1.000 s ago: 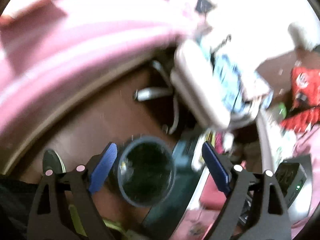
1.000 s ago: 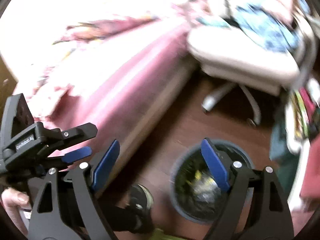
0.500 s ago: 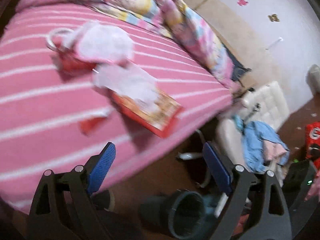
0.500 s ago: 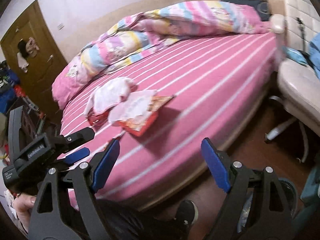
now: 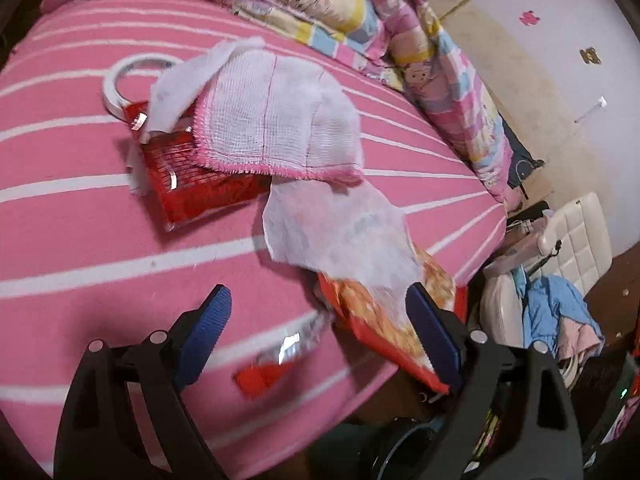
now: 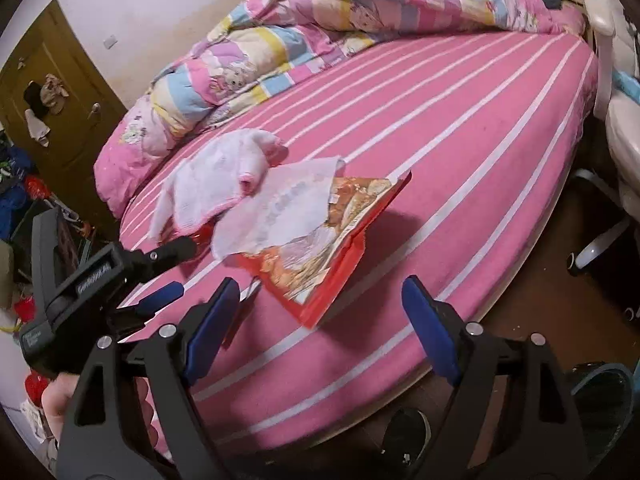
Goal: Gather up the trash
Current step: 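Move both tools back over the bed toward the red-and-gold wrapper, then grasp the white tissue with the left tool while the right tool grasps the red-and-gold wrapper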
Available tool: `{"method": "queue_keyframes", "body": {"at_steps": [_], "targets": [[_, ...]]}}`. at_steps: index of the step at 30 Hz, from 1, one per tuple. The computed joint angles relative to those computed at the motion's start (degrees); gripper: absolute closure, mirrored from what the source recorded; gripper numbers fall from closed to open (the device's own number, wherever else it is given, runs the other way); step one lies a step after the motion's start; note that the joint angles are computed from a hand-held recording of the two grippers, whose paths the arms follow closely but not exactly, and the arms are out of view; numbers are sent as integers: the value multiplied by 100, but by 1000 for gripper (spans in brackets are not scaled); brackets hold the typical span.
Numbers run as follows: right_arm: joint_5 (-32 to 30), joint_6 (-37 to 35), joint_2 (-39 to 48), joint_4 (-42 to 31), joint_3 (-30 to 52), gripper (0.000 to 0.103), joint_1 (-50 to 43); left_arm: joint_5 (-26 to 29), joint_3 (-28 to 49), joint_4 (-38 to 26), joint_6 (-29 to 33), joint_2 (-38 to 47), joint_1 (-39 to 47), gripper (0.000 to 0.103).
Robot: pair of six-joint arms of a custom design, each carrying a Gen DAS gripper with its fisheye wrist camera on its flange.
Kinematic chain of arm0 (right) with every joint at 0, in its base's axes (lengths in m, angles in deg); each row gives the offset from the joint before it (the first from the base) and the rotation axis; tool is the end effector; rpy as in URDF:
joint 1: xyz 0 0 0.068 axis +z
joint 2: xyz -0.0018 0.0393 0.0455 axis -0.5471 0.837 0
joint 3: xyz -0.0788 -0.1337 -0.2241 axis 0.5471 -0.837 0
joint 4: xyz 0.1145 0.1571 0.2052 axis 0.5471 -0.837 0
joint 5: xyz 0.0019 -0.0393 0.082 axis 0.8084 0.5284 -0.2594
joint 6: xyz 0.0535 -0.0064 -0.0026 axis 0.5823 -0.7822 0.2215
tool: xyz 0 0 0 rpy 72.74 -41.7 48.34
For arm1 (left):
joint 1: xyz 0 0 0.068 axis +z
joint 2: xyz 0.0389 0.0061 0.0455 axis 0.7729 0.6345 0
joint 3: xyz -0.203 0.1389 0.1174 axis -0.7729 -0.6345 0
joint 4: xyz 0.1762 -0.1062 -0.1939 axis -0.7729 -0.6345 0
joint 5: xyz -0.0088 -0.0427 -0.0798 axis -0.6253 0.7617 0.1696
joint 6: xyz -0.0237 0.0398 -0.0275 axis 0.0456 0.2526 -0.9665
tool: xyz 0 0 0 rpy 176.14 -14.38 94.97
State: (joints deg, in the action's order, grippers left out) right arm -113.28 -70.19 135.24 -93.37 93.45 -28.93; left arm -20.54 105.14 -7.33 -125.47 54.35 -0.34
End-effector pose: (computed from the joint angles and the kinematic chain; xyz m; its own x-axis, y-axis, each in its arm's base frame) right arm 0.2819 0.0422 0.3134 -0.7750 -0.2215 -0.5919 -0.5233 0.7499 0.4046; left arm 0.2089 -0.2277 0.3148 -0.4616 -0.7795 -0.4235 -0.5366 0.6255 -0.5663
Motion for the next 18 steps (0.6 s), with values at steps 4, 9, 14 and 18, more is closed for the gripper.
{"method": "queue_keyframes", "body": {"at_steps": [4, 9, 14, 18], "targets": [[-47, 339, 335, 342, -62, 24, 109, 371, -459, 659, 317, -74, 453, 18], [-129, 671, 639, 769, -158, 34, 296, 426, -849, 1180, 461, -165, 643, 34], [-183, 876, 836, 1018, -206, 41, 478, 517, -1268, 1741, 612, -396, 778, 55], [-143, 861, 892, 1061, -238, 71, 568, 693, -1473, 2078, 767, -470, 840, 91]]}}
